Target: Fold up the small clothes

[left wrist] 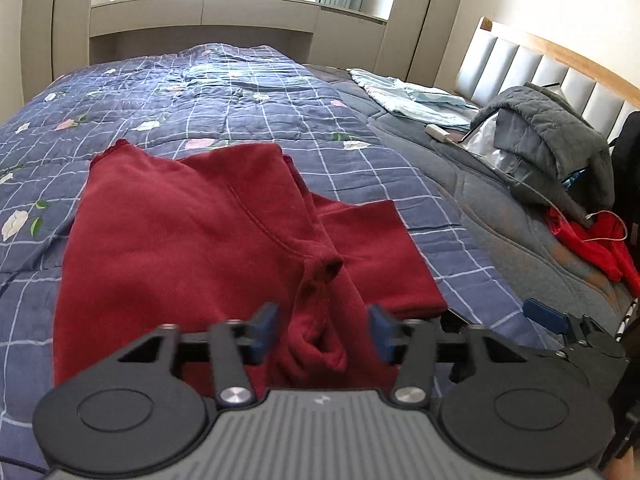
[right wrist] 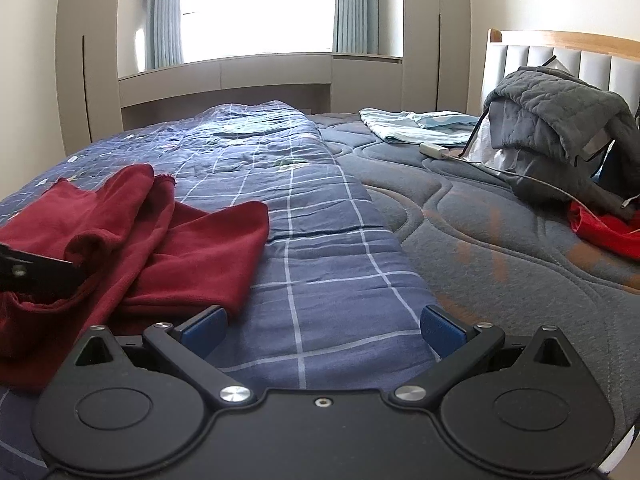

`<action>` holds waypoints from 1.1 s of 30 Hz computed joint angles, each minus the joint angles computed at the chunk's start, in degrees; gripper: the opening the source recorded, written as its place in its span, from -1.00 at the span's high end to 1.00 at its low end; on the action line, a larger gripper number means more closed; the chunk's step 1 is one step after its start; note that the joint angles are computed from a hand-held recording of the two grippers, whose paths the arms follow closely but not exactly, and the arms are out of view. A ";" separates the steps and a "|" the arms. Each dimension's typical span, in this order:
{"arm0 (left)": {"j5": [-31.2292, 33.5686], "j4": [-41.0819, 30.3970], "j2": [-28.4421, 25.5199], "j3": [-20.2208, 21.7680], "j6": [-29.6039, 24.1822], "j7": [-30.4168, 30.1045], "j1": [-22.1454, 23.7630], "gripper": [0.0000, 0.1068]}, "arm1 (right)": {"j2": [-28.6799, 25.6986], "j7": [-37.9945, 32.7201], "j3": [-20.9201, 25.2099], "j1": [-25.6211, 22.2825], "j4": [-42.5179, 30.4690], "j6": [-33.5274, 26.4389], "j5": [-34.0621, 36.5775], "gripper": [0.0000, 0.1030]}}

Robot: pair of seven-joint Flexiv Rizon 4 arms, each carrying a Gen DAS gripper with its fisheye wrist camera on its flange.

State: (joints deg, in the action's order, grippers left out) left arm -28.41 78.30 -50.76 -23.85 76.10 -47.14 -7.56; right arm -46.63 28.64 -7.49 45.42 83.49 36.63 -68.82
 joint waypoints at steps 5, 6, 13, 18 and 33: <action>-1.50 6.84 2.13 -7.54 4.78 6.72 5.94 -0.60 | 0.55 1.54 0.03 -0.14 0.83 0.65 -0.69 -0.99; -1.30 8.24 2.43 -8.81 6.33 8.07 7.03 -0.64 | 0.63 1.99 0.00 -0.31 0.99 1.34 -1.14 -0.99; 7.63 13.81 1.73 -11.11 16.57 12.97 10.75 -0.69 | 0.89 9.08 -2.93 -3.82 0.35 16.02 -13.18 -0.99; 14.14 13.70 -0.73 -14.18 18.57 13.79 13.17 -0.50 | -4.16 15.19 -4.30 -11.96 -10.81 36.68 -26.17 -0.90; 17.67 11.07 -3.14 -16.37 15.29 13.59 14.48 0.78 | -26.92 -36.92 9.33 -17.19 -43.73 36.71 14.00 0.49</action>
